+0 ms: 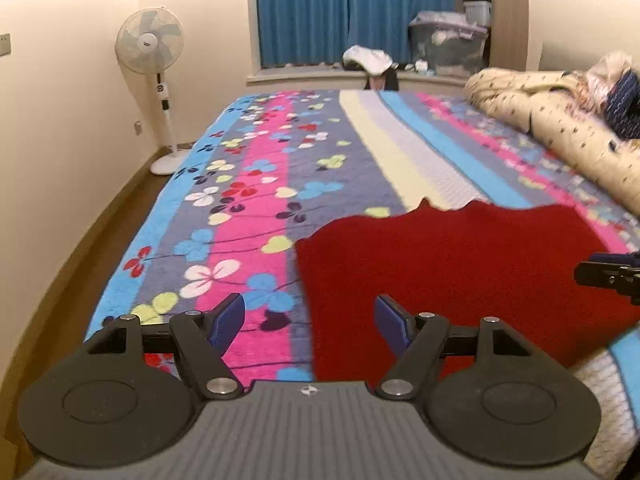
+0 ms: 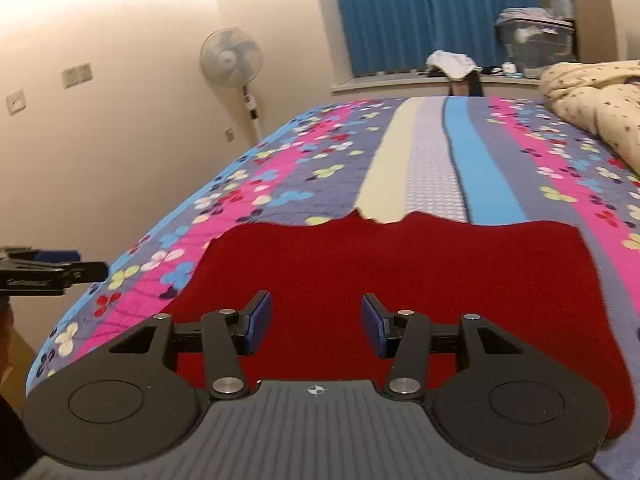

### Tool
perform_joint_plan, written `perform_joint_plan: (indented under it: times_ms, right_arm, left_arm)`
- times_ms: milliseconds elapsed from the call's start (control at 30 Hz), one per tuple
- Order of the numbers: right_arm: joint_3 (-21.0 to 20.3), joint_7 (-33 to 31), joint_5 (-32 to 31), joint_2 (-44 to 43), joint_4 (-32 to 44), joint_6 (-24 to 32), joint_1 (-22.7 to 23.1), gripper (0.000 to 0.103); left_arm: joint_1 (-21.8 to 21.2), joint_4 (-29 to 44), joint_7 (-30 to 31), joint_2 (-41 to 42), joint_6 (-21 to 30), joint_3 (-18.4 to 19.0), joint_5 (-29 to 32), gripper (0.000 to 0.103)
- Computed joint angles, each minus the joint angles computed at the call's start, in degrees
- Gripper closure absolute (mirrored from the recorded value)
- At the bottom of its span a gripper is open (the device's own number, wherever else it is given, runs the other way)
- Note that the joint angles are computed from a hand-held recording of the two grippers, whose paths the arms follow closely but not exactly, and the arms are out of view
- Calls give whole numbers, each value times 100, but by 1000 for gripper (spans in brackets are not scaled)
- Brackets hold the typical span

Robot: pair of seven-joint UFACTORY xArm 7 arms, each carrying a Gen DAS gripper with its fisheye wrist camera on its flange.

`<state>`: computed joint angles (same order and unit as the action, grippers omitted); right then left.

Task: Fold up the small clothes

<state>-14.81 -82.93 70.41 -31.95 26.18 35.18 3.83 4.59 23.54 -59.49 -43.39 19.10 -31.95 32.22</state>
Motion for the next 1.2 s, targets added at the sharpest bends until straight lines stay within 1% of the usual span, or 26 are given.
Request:
perform_joint_plan:
  times_ms: [100, 133, 200, 233, 300, 333, 467, 567, 667, 733, 767, 867, 933, 967, 1033, 1200]
  right_arm:
    - [235, -165, 229, -138, -170, -336, 190, 52]
    - [275, -255, 298, -152, -202, -419, 264, 52]
    - [370, -399, 369, -242, -305, -557, 387, 52]
    - [399, -449, 367, -287, -357, -600, 439, 55]
    - [433, -499, 296, -393, -449, -615, 546, 78]
    - [426, -561, 285, -440, -489, -606, 618, 80]
    - [519, -966, 443, -598, -656, -804, 940, 81]
    - [607, -1108, 417, -664, -784, -852, 1145, 81]
    - [680, -1343, 472, -698, -898, -937, 1384, 79]
    - [732, -1578, 597, -716, -973, -1025, 1556, 75]
    - [751, -1698, 664, -737, -1010, -1055, 1626, 71]
    - [860, -2207, 992, -791, -1126, -1196, 1823, 62]
    - [983, -2751, 1387, -800, -1178, -1328, 1938, 58]
    - [1071, -3054, 1631, -794, -1189, -1375, 1961, 53]
    - [1240, -3579, 2027, -751, -1181, -1346, 1945, 51]
    - [1665, -3948, 2378, -466, -1033, -1069, 1791, 50]
  left_arm:
    - [168, -28, -101, 103, -21, 3, 19, 26]
    - [181, -58, -140, 119, -39, 55, -5, 26]
    - [36, -108, -134, 148, -23, 298, -182, 26]
    - [5, -124, -135, 166, 9, 380, -251, 26]
    - [-58, -98, -158, 231, 190, 488, -399, 26]
    - [-100, -78, -183, 276, 283, 539, -474, 27]
    - [-228, -33, -237, 350, 550, 694, -571, 27]
    - [-259, -18, -276, 376, 585, 732, -514, 27]
    - [-295, 3, -274, 443, 640, 799, -488, 27]
    - [-323, 2, -272, 487, 636, 877, -502, 27]
    - [-330, 12, -274, 515, 638, 902, -506, 27]
    - [-364, 31, -237, 588, 635, 1011, -545, 27]
    - [-363, 38, -209, 614, 683, 1054, -552, 27]
    - [-344, 61, -229, 633, 721, 1042, -545, 27]
    - [-327, 62, -264, 622, 771, 1056, -528, 27]
    - [-354, 91, -233, 689, 883, 1170, -569, 27]
